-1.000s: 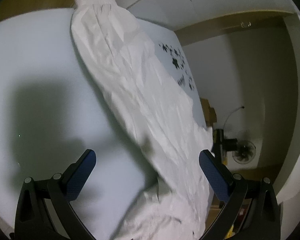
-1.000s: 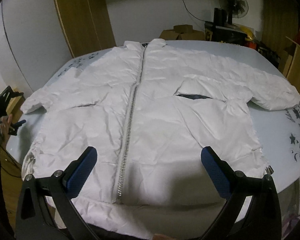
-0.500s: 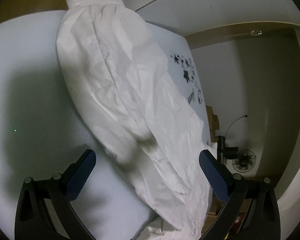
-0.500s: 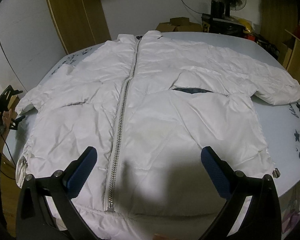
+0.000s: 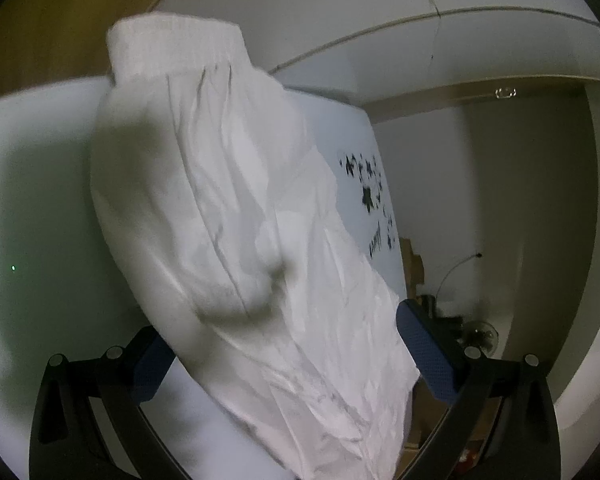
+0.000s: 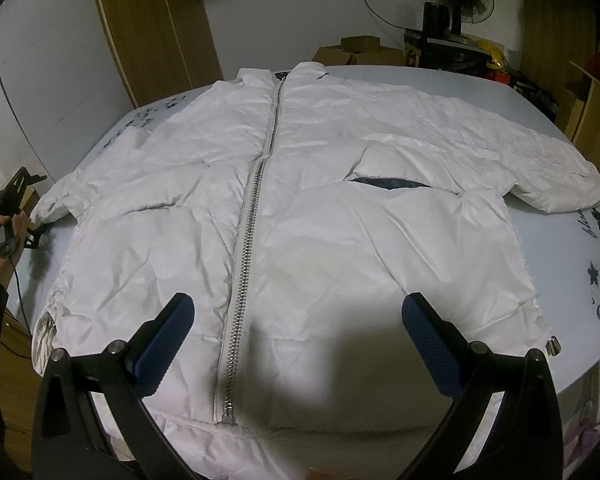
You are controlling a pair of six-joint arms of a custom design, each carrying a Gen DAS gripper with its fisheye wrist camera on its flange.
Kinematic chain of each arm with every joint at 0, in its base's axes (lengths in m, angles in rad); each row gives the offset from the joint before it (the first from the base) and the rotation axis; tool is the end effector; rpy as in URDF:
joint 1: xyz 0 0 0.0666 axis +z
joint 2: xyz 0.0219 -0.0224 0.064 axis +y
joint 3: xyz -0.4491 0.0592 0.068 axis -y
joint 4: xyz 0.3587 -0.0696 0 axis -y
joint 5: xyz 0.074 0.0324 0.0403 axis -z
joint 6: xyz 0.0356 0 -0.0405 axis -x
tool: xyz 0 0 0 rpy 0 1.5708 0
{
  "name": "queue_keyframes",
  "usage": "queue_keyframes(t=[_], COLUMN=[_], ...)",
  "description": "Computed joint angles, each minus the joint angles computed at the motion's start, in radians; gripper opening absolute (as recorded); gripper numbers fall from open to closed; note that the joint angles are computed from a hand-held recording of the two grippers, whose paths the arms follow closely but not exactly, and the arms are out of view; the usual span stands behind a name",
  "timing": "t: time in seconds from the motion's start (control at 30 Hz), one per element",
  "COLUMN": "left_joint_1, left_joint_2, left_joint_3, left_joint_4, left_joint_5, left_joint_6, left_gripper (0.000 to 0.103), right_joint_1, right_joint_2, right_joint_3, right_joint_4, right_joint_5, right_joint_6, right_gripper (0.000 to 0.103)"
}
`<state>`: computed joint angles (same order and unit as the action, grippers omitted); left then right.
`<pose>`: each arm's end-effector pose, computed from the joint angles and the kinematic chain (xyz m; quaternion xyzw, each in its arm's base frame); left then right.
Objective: Fold large clothes
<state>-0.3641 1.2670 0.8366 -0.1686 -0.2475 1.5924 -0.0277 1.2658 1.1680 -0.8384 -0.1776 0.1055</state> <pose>0.3468 -0.1232 0.3685 -0.5528 0.6839 -0.3235 0.3494 0.3734 -0.0045 0.4564 -0.0645 0.9445 0.0634 0.3157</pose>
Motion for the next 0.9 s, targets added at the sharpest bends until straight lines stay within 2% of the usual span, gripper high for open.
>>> queue_keyframes(t=[0.2,0.3,0.4,0.47,0.53,0.6,0.77,0.83,0.9], left_joint_1=[0.038,0.051,0.064,0.075,0.086,0.090,0.078,0.059,0.031], left_joint_2=[0.002,0.005,0.007,0.011,0.003,0.002,0.018,0.022,0.017], left_joint_3=[0.010,0.012,-0.002,-0.006,-0.022,-0.030,0.028,0.060,0.105], left_joint_4=[-0.018,-0.018,-0.006,-0.028,-0.029,-0.017,-0.114,-0.148,-0.218], left_joint_5=[0.001,0.012,0.032,0.041,0.045,0.039,0.002,-0.039,-0.101], left_joint_6=[-0.045,-0.080,-0.089,-0.084,-0.087,-0.100,-0.181,-0.204,-0.255], left_gripper=[0.101,0.093,0.065,0.032,0.019,0.018,0.012,0.011,0.011], right_joint_1=[0.004,0.005,0.008,0.012,0.015,0.019,0.030,0.037,0.037], right_joint_2=[-0.004,-0.005,-0.006,-0.006,-0.007,-0.008,-0.002,0.012,0.032], right_joint_3=[-0.001,-0.003,-0.004,-0.005,-0.005,-0.005,0.003,0.028,0.077], right_joint_4=[-0.004,-0.001,-0.001,-0.001,-0.003,-0.004,-0.011,-0.032,-0.070], right_joint_5=[0.004,0.007,0.013,0.019,0.020,0.024,0.033,0.039,0.012], right_joint_6=[-0.003,-0.003,-0.006,-0.008,-0.007,-0.007,-0.006,-0.001,-0.003], right_gripper=[0.103,0.103,0.103,0.103,0.103,0.103,0.103,0.103,0.103])
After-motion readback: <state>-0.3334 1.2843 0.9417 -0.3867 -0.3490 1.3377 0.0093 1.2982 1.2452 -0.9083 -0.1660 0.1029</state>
